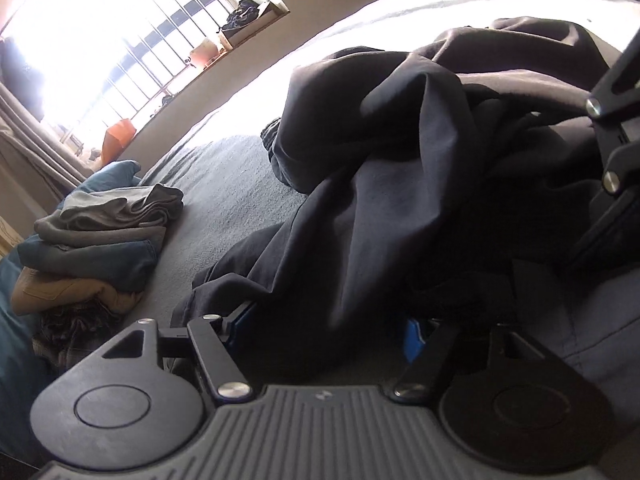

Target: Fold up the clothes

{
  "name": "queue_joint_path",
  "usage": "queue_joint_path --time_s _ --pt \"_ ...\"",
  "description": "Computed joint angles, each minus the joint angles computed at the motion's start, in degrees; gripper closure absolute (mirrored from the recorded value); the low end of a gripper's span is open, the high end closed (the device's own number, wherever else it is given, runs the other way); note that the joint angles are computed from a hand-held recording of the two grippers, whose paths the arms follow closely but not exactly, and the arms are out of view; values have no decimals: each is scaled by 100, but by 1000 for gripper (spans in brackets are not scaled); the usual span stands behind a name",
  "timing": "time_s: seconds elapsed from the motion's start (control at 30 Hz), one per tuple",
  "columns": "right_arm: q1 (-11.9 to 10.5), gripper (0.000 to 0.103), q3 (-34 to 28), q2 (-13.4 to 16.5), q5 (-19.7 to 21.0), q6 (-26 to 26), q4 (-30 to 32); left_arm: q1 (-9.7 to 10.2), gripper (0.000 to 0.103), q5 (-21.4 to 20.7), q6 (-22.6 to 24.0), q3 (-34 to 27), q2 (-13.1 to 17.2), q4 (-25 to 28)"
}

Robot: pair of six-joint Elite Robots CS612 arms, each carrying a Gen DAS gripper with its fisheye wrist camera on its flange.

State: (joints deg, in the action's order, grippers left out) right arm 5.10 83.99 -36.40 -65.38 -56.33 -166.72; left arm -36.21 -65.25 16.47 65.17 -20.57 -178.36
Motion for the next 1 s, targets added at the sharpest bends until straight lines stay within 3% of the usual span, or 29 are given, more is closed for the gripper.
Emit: queue_joint_path --time_s 0.13,0.17,0.2,0.3,0.4,0.57,0.7,0.9,1.0 --pt "-36 74 -44 47 -54 180 -109 31 63 -237 -393 -48 2 118" --pt "-42 85 -56 58 -67 176 -131 27 77 -276 -436 -48 -2 144" --pt "-45 89 -57 67 -75 107 -164 11 90 -278 -450 -45 -8 171" --pt "-82 98 -37 61 -19 -67 -175 -48 99 -171 -593 -23 -50 319" --pt "-166 100 57 -13 70 -175 -161 -21 100 -562 -1189 67 -219 724" --pt "-403 101 344 -267 171 -204 -60 102 101 -1894 -2087 371 -561 1053" --pt "-593 101 650 -548 -17 -573 -116 217 101 -3253 -2841 422 -651 1200" --pt "-800 101 986 -881 -521 -1387 -481 361 101 -5408 -3850 45 -384 908" --pt "-871 101 1103 -940 -617 -1417 -737 391 100 -6237 -4512 -243 -146 627"
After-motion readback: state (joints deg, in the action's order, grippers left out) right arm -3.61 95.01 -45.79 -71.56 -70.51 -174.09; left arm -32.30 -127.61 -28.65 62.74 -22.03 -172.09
